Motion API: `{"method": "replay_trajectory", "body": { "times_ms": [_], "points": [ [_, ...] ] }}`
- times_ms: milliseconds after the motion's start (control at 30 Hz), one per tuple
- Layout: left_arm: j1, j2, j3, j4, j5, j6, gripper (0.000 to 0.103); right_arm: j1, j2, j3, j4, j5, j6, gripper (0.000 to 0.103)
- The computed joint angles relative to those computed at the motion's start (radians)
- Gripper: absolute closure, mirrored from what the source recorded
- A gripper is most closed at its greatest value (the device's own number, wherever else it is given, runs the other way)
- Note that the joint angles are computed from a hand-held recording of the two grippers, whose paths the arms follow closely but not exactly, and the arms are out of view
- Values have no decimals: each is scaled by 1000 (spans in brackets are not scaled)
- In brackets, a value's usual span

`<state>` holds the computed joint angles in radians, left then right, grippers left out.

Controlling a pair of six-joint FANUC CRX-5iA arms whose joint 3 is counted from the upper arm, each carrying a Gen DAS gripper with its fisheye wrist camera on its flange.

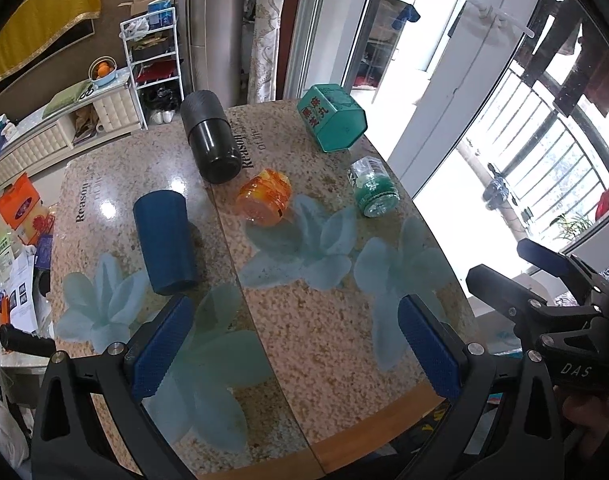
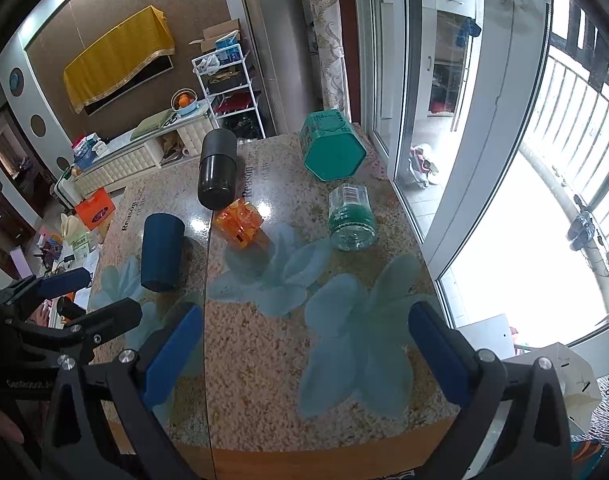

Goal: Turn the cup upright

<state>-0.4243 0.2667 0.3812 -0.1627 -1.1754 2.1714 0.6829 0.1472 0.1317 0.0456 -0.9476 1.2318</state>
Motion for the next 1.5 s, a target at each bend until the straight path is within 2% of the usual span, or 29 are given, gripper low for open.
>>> {"method": "replay_trajectory", "body": {
  "times_ms": [333,633,867,967,1067,1167,1300,1500],
  "points": [
    [3,-2,4,-12,-5,-10,0,3,1,-1,5,2,-8,0],
    [46,6,-7,74,-25,-84,0,13,20,31,8,-33,-33,0],
    [109,-17,-73,147,-27,-145,0,23,67,95,-22,-70,-34,0],
    [145,-30,-107,168,-32,-163,0,35,108,146,-14,-92,-37,0],
    [198,-57,-175,237,10,-219,0,43,159,211,-16,-117,-33,0],
    [230,-65,-196,236,6,-257,0,55,211,282,-7,-144,-24,0],
    [272,-74,-230,261,16,-304,0,71,306,414,7,-198,-14,0],
    [341,-86,-318,367,70,-396,0,85,462,644,13,-299,17,0]
  ]
}}
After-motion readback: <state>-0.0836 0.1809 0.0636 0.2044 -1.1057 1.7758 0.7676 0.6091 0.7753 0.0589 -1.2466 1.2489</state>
